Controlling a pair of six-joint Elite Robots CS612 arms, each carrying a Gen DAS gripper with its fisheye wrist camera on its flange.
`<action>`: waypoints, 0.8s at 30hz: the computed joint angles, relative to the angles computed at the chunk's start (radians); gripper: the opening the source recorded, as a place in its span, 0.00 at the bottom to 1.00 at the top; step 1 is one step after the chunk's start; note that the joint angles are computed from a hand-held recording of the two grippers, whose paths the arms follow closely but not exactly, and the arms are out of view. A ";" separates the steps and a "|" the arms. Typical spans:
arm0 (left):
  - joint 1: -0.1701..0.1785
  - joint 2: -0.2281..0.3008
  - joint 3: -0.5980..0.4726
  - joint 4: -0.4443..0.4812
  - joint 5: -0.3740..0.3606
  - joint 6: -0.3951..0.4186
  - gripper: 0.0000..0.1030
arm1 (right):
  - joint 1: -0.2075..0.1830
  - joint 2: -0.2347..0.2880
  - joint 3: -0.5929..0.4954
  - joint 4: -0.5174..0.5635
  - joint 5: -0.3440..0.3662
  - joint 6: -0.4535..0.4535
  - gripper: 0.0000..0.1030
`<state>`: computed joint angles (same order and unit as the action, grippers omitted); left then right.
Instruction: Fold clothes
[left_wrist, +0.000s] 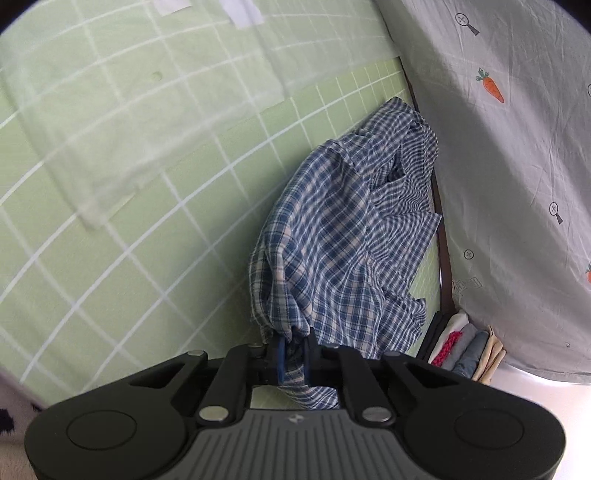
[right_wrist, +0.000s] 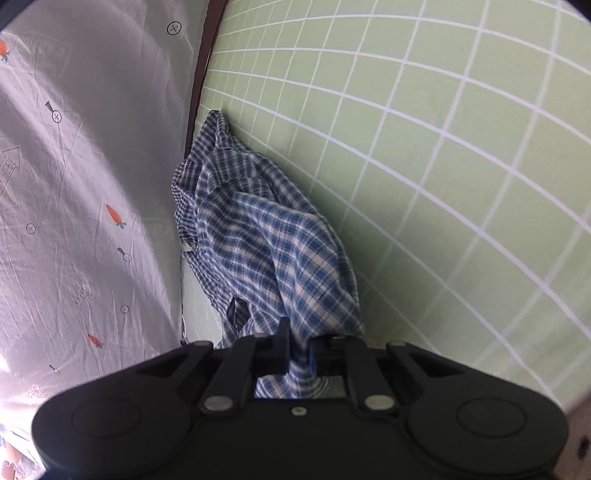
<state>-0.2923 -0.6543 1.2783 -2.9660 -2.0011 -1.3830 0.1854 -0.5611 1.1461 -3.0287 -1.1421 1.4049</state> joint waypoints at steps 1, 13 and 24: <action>0.000 -0.013 0.017 -0.021 -0.017 -0.026 0.09 | -0.003 -0.023 0.027 0.009 0.013 -0.004 0.08; -0.006 -0.005 -0.029 -0.152 -0.060 -0.198 0.08 | -0.035 -0.058 0.036 0.000 0.069 0.021 0.06; 0.022 0.136 -0.283 -0.176 -0.085 -0.414 0.08 | -0.052 0.072 -0.216 0.026 0.125 0.228 0.06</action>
<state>-0.2705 -0.5185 0.9951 -3.1420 -2.0865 -1.7974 0.1332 -0.4894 0.9302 -3.0030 -1.0168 1.6328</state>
